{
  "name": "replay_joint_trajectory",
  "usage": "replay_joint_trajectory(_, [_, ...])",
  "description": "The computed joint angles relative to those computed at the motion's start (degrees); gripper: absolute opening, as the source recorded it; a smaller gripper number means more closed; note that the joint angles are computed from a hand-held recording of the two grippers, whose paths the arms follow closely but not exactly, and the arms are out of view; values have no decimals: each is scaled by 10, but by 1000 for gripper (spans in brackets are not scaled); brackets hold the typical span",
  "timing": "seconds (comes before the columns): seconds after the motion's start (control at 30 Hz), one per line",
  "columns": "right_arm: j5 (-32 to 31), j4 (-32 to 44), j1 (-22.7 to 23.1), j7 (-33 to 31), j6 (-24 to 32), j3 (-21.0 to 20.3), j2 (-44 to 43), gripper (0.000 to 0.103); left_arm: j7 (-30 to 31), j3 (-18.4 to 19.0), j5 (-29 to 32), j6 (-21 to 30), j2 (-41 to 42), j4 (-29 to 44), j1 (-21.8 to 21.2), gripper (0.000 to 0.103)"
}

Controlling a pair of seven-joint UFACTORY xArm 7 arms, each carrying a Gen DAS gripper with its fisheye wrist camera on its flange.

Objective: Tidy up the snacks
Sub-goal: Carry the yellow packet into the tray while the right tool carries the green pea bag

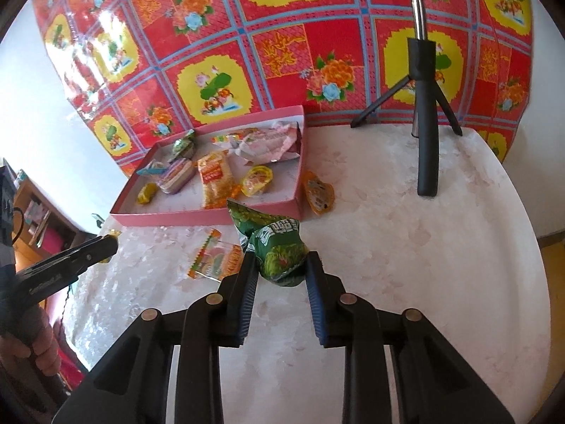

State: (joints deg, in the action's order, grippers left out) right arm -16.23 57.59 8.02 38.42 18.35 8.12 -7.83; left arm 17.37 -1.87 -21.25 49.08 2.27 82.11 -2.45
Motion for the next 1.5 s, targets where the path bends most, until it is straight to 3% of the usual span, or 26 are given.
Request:
replay_joint_trajectory(0.43, [1, 57, 15, -26, 1, -1, 30, 28, -9, -6, 8, 6, 44, 69, 4, 30])
replay_joint_trajectory(0.93, [-51, 152, 42, 15, 30, -31, 119, 28, -34, -17, 44, 19, 140, 176, 9, 30])
replay_joint_trajectory(1.5, [-18, 204, 58, -12, -4, -56, 186, 28, -51, -19, 85, -9, 205, 213, 8, 28])
